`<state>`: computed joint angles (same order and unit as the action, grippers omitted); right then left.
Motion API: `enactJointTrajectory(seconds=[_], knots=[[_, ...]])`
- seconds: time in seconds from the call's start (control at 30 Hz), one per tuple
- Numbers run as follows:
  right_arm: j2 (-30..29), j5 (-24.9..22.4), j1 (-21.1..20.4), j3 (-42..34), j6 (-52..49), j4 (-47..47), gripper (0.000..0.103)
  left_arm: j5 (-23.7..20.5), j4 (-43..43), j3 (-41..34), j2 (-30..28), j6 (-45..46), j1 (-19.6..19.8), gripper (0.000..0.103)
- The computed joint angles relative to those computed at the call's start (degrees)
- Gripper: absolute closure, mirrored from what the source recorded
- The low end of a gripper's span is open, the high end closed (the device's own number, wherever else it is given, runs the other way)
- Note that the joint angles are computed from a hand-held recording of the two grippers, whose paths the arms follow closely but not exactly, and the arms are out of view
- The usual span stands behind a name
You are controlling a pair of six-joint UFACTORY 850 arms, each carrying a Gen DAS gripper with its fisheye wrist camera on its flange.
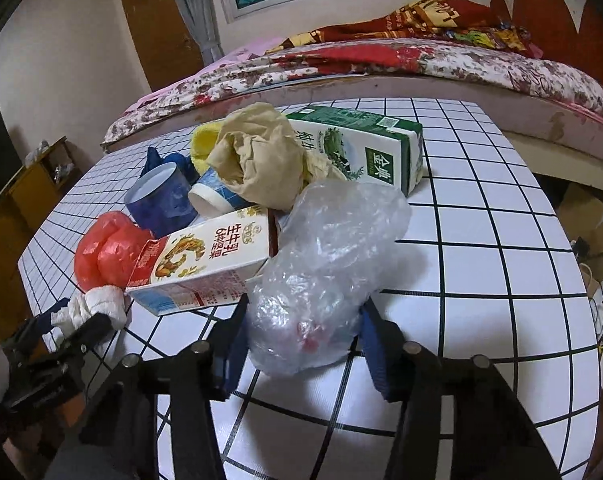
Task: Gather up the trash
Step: 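Grasp the white tissue with the left tool while the right tool grasps the clear plastic bag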
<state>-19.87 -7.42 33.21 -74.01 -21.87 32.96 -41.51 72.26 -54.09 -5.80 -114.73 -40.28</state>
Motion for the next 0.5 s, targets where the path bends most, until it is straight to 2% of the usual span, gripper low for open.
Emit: enactJointTrajectory(seconds=[0.07,0.1,0.2,0.5], knots=[[0.39,0.11,-0.09,0.46,-0.01,-0.24,0.052,1.08,0.94,0.5,0.54,-1.09,0.0,0.031],[0.66,0.23,-0.08,0.74,1.08,-1.41,0.052,2.05,1.22,0.7,0.83,-1.17,0.03,0.041],[1.71,0.41,-0.21,1.7,3.46,-4.1,0.052,2.33,1.62,0.51,0.91,-0.68,-0.3,0.052],[6.26,1.38,-1.18,5.65,5.05,-6.56,0.052,1.82,3.75,-0.15,1.96,-1.44,-2.57,0.058]])
